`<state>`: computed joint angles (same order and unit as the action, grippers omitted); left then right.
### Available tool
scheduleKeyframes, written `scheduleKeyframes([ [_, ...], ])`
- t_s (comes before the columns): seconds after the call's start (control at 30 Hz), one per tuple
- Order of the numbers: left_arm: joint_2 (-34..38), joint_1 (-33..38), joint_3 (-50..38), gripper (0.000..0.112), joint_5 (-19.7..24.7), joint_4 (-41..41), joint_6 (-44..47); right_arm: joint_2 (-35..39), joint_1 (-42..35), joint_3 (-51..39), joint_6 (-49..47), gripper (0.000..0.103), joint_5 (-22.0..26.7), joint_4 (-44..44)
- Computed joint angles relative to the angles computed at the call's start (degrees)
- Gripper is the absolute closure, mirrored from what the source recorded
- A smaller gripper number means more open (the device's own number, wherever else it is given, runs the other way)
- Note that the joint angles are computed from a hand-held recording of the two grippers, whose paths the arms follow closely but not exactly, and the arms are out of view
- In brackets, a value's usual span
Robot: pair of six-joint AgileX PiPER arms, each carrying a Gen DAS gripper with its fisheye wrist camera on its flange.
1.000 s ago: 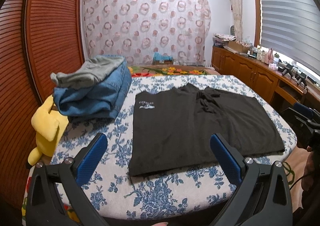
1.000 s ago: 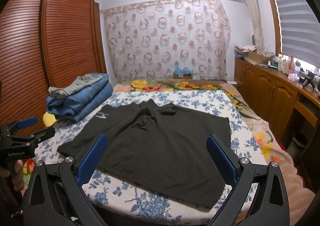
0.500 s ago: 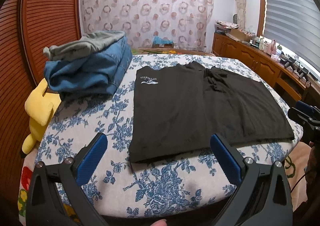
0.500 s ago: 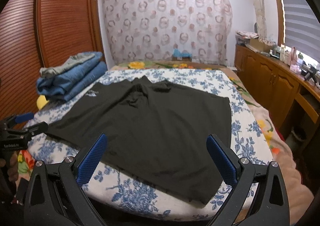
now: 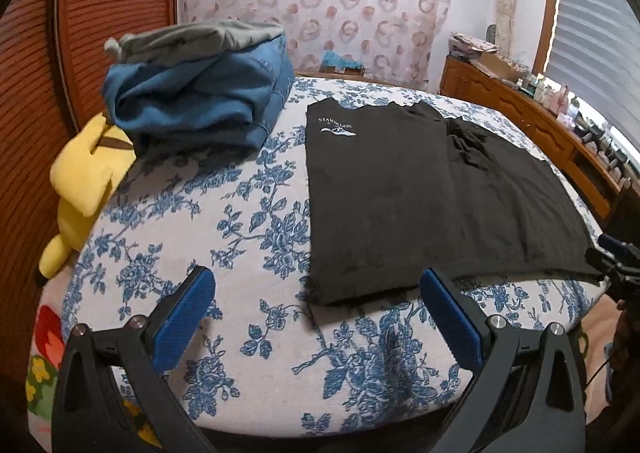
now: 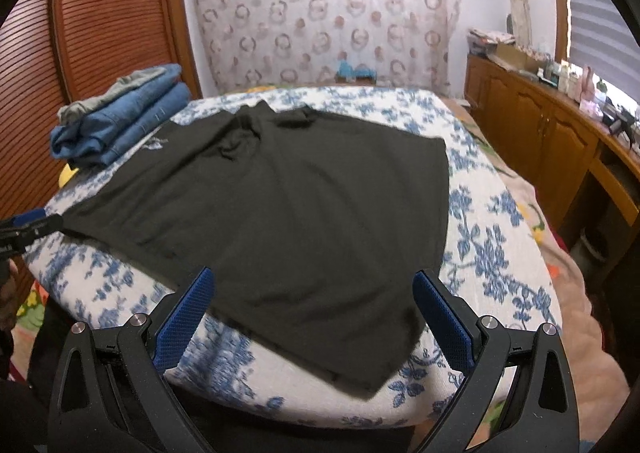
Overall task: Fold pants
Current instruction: 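Move the left tool down to the edge of the black garment, then pinch the garment edge with the left tool and fold it over inward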
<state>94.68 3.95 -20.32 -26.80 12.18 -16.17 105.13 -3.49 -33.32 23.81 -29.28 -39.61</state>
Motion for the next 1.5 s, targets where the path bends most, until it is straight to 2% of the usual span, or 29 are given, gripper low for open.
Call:
scheduleKeyframes([
  [0.17,0.9,4.4,0.6,0.021,-2.2,10.3,-7.3,1.4,-0.2,-0.1,-1.4,0.002,0.5,0.8],
  [0.23,0.8,6.5,1.0,0.033,-3.2,15.7,-11.5,2.2,-0.4,-0.3,-1.3,0.002,0.7,0.4],
  [0.27,0.7,7.1,1.0,0.036,-3.4,17.2,-12.7,2.8,-0.4,-0.4,-1.3,0.001,0.9,0.1],
  [0.33,1.0,8.5,0.9,0.046,-4.4,21.5,-16.2,2.9,0.5,0.7,-7.0,0.001,0.3,4.9],
  [0.43,1.3,8.8,0.9,0.059,-5.3,23.3,-17.8,3.2,2.0,1.6,-14.0,0.001,-0.5,11.2],
  [0.5,1.7,9.0,1.1,0.067,-6.6,25.0,-19.0,3.6,1.5,1.4,-13.0,0.001,-0.9,9.9],
  [0.6,3.6,9.0,-0.2,0.07,-7.0,27.0,-21.2,3.8,1.2,1.5,-13.2,0.001,-1.4,9.7],
  [0.87,4.2,5.7,-0.3,0.071,-6.2,18.7,-14.9,3.7,1.5,1.4,-13.4,0.001,-1.3,10.1],
  [0.93,4.6,5.5,-0.6,0.102,-6.0,19.2,-15.4,3.7,1.4,1.4,-13.4,0.0,-1.4,9.9],
  [1.1,3.0,6.4,-0.2,0.11,-6.5,24.1,-19.5,3.7,1.5,1.5,-13.4,0.0,-1.4,9.9],
  [1.27,-0.6,6.2,0.3,0.111,-6.5,28.5,-23.8,3.6,1.7,1.3,-13.5,0.0,-1.2,9.7],
  [1.4,-3.4,3.3,-1.1,0.111,-4.5,30.4,-26.7,3.6,1.7,1.1,-13.1,0.004,-1.1,9.5],
  [1.5,-4.5,0.6,-3.5,0.111,-2.6,33.2,-30.7,3.0,0.4,0.8,-9.1,0.009,-1.4,5.5],
])
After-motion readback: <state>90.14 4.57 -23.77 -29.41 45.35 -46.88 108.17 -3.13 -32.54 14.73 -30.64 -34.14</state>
